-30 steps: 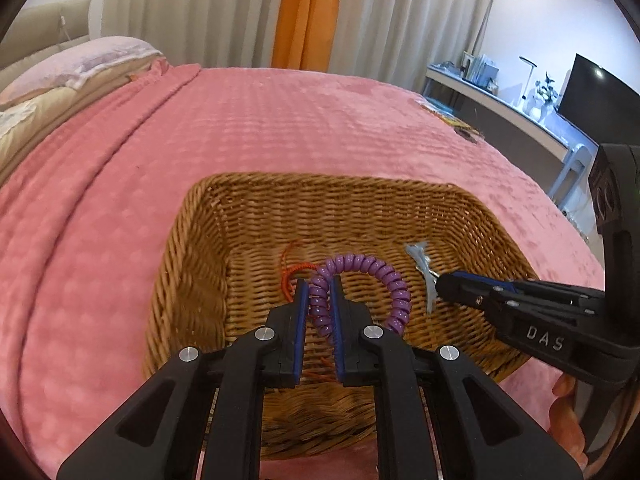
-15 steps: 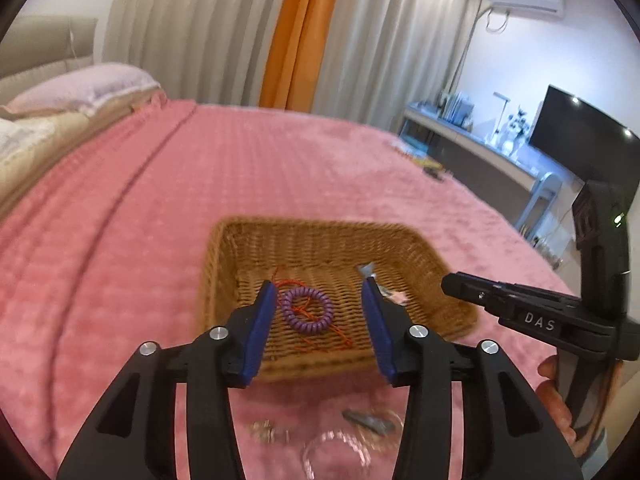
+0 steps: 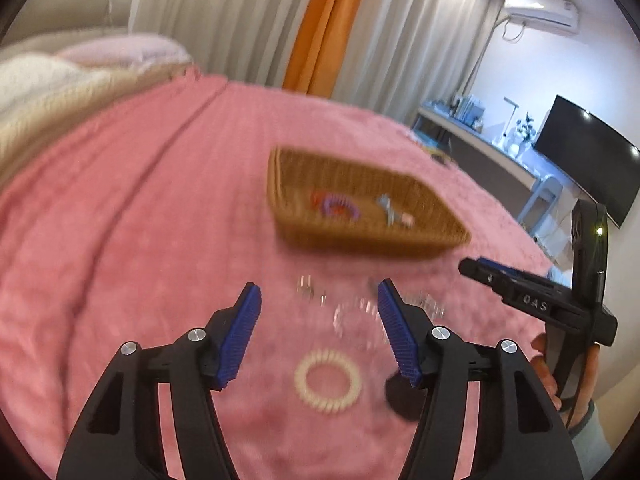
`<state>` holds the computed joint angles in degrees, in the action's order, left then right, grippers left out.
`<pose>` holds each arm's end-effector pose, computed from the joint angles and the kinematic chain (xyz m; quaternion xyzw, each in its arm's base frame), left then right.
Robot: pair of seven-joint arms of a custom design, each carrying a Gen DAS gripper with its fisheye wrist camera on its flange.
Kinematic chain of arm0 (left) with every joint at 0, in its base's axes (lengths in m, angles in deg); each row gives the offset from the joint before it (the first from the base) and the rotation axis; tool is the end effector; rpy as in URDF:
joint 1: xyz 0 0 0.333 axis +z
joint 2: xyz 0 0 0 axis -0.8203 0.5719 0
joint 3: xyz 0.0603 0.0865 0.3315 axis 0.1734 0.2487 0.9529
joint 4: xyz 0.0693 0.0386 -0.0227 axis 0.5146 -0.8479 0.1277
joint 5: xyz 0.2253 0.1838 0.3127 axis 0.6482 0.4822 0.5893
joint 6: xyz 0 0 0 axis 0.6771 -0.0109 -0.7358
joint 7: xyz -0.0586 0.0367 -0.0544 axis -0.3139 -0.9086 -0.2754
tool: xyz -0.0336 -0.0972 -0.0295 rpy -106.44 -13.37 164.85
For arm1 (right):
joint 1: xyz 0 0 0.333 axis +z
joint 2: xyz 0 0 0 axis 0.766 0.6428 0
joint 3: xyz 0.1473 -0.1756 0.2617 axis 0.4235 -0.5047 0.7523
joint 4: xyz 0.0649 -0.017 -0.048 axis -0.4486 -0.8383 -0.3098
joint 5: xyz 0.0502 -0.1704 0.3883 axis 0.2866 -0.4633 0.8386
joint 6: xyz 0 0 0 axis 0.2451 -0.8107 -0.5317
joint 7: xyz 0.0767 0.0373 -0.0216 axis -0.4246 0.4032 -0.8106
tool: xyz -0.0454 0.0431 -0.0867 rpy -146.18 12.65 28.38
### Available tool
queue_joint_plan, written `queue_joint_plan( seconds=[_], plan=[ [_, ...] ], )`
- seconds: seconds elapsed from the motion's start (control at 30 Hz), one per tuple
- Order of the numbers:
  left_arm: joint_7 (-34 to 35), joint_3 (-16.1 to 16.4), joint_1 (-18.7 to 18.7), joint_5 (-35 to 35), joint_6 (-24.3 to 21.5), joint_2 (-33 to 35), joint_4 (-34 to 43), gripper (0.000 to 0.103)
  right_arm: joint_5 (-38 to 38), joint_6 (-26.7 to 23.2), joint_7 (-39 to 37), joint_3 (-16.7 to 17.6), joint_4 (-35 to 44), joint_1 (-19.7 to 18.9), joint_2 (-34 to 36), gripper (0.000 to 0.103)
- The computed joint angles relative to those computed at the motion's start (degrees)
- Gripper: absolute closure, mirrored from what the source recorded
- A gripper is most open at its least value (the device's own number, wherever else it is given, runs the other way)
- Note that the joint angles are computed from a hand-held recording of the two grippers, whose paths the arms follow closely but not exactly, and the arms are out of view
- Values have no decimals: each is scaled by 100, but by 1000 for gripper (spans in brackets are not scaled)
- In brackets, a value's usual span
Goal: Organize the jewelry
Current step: 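Grasp the silver charm cluster with the right tool while the left tool grasps the cream coil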
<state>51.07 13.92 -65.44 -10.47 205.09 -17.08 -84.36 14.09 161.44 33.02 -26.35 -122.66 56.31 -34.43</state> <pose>0.5400 -0.2733 0.4840 -0.6992 0.5567 -0.3885 0.2241 0.6498 0.0662 0.4779 -0.7611 0.5002 -0.1259 0.3933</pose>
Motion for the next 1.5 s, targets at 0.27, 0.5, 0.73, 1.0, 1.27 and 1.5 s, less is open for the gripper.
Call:
queue_joint_plan(
  seconds=[0.27,0.5,0.73,1.0,1.27,1.5],
  plan=[
    [2275,-109,-17,-2361,211,350,-268,46,-337,347,104,57,-245,70,184,68],
    [2745,-92,-229,-2693,-459,631,5,54,-831,345,484,27,-182,126,316,68],
    [2576,-34,-376,-2408,-869,682,145,70,-1614,807,1016,10,-260,327,381,68],
    [2475,-28,-390,-2316,-832,686,139,93,-1642,1014,886,149,-328,283,363,95],
    [2027,59,-412,-1874,-553,603,53,94,560,381,-905,326,-279,-122,119,95],
    [1565,78,-366,-1476,-390,539,16,94,866,194,-1111,136,-277,-14,61,95]
  ],
)
